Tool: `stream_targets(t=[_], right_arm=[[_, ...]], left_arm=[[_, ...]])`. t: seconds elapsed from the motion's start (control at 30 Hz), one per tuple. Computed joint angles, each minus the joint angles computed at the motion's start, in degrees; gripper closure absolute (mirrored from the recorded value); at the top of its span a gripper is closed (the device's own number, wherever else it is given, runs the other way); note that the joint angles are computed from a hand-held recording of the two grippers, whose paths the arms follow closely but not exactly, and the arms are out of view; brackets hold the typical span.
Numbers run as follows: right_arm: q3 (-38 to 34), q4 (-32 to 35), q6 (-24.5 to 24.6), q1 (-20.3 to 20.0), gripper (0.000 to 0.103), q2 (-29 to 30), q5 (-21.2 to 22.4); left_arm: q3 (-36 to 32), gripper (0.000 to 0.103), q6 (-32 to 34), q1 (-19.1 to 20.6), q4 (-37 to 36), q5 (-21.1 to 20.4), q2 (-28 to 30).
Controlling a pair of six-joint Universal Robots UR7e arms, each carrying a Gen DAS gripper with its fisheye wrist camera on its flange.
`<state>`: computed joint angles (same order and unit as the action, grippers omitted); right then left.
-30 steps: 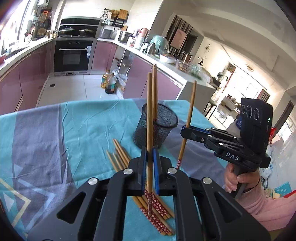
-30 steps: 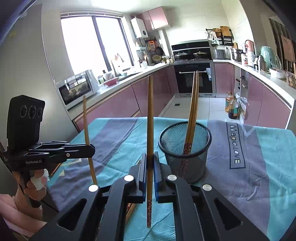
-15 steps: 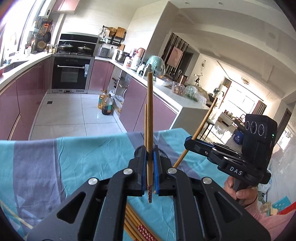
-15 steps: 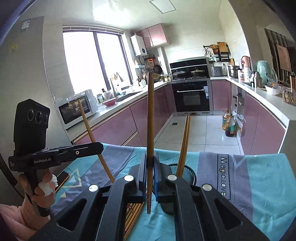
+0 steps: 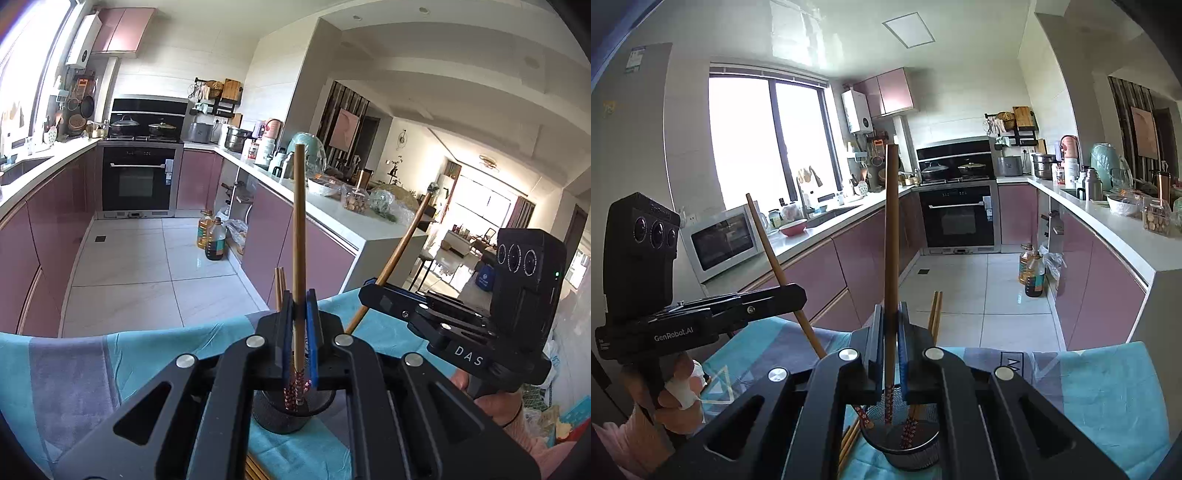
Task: Organize utensils
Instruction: 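Raise both chopsticks upright and insert them into the mesh cup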
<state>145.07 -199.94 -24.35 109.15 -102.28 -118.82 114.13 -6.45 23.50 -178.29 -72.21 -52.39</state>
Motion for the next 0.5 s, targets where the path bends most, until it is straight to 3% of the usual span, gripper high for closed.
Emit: stream_targets(t=[0.3, 0.5], right_arm=[[0.5, 5.2, 2.0, -5.0, 0.097, 0.8, -0.2], [-0.2, 9.9, 3.4, -5.5, 0.097, 1.6, -2.4]], left_arm=[[-2.0, 0.096, -0.2, 1.2, 7.3, 0.8, 3.7], [-2.9, 0.096, 0.4, 2.0, 10.9, 0.3, 5.4]])
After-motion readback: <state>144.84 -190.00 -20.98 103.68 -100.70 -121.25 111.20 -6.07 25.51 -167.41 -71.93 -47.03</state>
